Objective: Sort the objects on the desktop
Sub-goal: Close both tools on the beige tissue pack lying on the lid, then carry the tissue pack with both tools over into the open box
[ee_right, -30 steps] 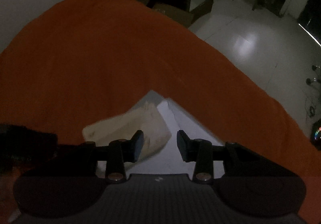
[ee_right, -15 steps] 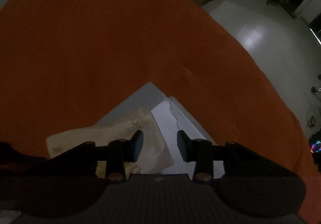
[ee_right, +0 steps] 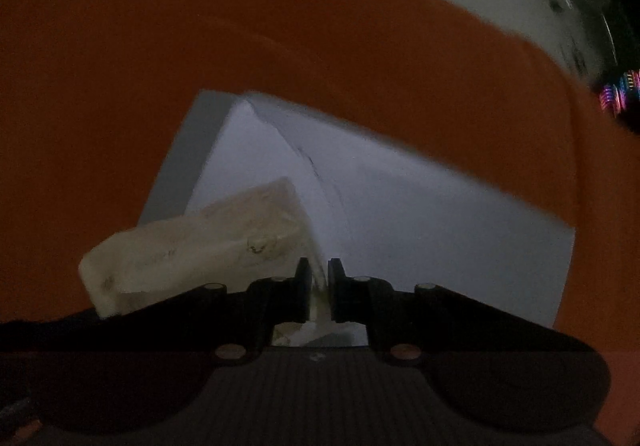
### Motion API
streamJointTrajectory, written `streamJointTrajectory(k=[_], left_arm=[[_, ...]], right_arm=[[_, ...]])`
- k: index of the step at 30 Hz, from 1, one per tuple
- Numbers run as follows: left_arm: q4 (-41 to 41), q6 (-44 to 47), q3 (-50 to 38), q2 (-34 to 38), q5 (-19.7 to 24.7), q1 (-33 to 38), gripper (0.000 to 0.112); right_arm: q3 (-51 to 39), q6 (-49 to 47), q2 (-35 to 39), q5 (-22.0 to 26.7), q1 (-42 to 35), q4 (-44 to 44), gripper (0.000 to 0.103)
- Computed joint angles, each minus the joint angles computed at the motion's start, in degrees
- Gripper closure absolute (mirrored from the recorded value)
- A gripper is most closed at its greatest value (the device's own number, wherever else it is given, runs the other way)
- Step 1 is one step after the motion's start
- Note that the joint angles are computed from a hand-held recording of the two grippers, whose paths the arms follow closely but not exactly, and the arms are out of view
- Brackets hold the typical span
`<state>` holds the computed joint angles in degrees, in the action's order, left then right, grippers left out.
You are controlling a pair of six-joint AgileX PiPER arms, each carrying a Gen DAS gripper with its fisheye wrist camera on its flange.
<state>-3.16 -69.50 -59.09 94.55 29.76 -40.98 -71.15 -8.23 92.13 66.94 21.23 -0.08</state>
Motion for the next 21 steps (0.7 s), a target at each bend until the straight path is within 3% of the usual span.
streamJointTrajectory(k=[4, 11, 16, 18, 19, 20, 21], left_arm=[[0.26, 3.54, -1.89, 0.69, 2.11, -0.73, 0.103], [-3.13, 13.38, -7.36, 4.08, 4.26, -1.61, 0.103], [5.08, 10.76, -16.98, 7.96, 14.05, -6.53, 0.105], [7.22, 10.2, -20.37, 9.51, 17.13, -8.06, 0.106], [7.62, 10.3, -21.76, 10.23, 18.13, -8.54, 0.106], [7.95, 10.35, -23.12, 10.95, 19.03, -8.98, 0.109], [8.08, 10.15, -24.23, 11.65, 19.54, -9.29, 0.11]], right_arm=[[3.76, 2.84, -3.18, 0.34, -4.52, 2.9, 0.093], [7.57, 3.51, -9.73, 2.4, -10.35, 5.38, 0.093], [10.77, -0.4, -11.96, -0.13, -13.89, 5.39, 0.087], [12.33, -2.3, -13.53, -1.49, -15.04, 5.04, 0.069], [12.88, -3.89, -13.67, -1.6, -16.14, 5.66, 0.05], [13.26, -5.83, -13.8, -1.29, -17.71, 7.05, 0.04], [13.63, -7.76, -13.9, -0.92, -19.3, 8.41, 0.04]])
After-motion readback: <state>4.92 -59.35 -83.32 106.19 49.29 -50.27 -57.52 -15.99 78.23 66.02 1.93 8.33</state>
